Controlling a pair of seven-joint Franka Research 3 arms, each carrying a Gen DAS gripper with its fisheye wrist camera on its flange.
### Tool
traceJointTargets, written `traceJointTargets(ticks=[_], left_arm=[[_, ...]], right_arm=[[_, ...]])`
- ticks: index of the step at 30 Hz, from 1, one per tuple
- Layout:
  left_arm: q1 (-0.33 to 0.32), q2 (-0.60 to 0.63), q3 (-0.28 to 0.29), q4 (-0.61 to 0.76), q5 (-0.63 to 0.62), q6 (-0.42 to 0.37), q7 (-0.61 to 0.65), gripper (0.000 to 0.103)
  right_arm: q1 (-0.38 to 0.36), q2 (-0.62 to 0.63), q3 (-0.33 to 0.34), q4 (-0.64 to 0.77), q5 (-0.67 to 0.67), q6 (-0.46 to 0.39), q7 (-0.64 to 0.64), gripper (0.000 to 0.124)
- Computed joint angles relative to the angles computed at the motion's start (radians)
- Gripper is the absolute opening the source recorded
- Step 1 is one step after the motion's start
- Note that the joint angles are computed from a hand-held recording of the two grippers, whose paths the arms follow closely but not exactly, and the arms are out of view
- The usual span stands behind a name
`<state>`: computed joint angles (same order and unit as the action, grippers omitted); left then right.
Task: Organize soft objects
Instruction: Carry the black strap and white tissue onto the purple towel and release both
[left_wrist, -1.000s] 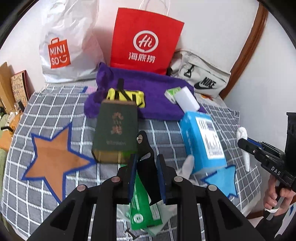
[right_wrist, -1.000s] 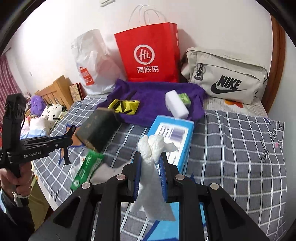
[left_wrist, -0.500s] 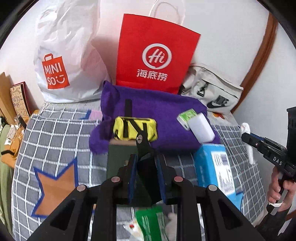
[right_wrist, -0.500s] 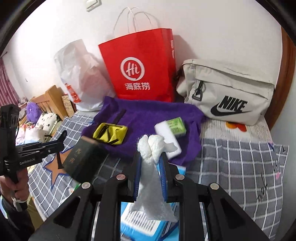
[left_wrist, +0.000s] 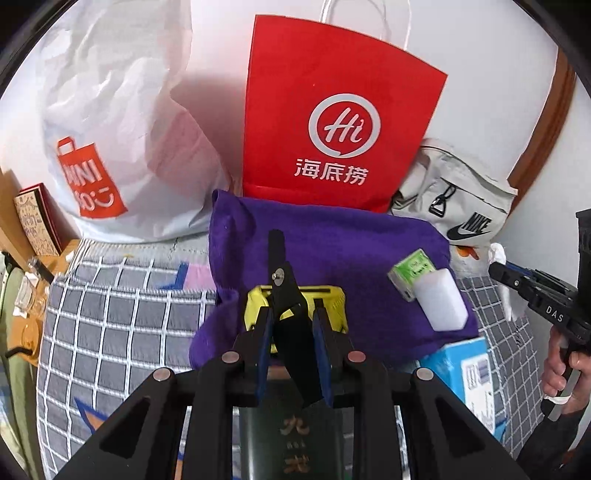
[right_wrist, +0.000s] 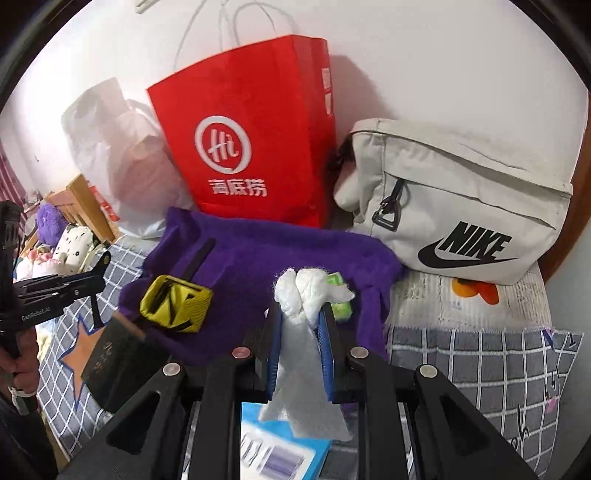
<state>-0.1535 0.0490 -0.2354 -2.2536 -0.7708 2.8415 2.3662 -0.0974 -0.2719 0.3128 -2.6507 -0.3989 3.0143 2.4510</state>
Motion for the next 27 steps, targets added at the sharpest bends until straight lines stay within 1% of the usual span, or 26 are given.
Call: traceJointTargets(ticks=[4, 7, 12, 15, 16, 18, 19, 20, 22, 25, 26, 27], left_arm=[[0.007, 0.05, -0.007, 0.046, 0.053, 0.002, -0.036, 0.021], [0.018, 0.089, -0.02, 0.08, 0.109, 0.008, -0.083, 0.022], [0.048, 0.16, -0.048, 0.145, 0.203, 0.006, -0.165, 0.022], [0.063, 0.2, -0.061, 0.182, 0.271, 0.005, -0.218, 0.022], [0.067, 0.212, -0.064, 0.193, 0.297, 0.004, -0.237, 0.022], [0.075, 0.238, -0.071, 0.217, 0.345, 0.0, -0.273, 0.022], [0.079, 0.252, -0.075, 0.231, 0.366, -0.002, -0.29, 0.022], [0.086, 0.262, -0.082, 0.24, 0.382, -0.004, -0.3, 0.022], [0.093, 0.282, -0.09, 0.259, 0.42, -0.01, -0.325, 0.022], [0.099, 0.31, -0.096, 0.281, 0.477, -0.016, -0.362, 0.022], [0.098, 0.318, -0.094, 0.286, 0.497, -0.017, -0.376, 0.022], [0.1, 0.327, -0.095, 0.294, 0.512, -0.02, -0.388, 0.022]], right_arm=[[-0.002, 0.06, -0.029, 0.034, -0.003, 0.011, -0.014, 0.019], [0.009, 0.102, -0.064, 0.068, -0.015, 0.012, -0.016, 0.019], [0.035, 0.154, -0.12, 0.102, -0.051, 0.036, 0.001, 0.019], [0.069, 0.187, -0.165, 0.109, -0.029, 0.049, -0.022, 0.019], [0.084, 0.197, -0.182, 0.109, -0.01, 0.053, -0.039, 0.019], [0.138, 0.225, -0.227, 0.108, 0.114, 0.062, -0.146, 0.019], [0.159, 0.232, -0.241, 0.11, 0.166, 0.058, -0.192, 0.019], [0.183, 0.246, -0.256, 0.117, 0.247, 0.047, -0.267, 0.019], [0.201, 0.264, -0.271, 0.126, 0.28, 0.044, -0.296, 0.019], [0.229, 0.291, -0.285, 0.141, 0.38, 0.034, -0.393, 0.02], [0.237, 0.296, -0.296, 0.144, 0.357, 0.033, -0.373, 0.02], [0.245, 0.3, -0.312, 0.147, 0.305, 0.03, -0.325, 0.02]])
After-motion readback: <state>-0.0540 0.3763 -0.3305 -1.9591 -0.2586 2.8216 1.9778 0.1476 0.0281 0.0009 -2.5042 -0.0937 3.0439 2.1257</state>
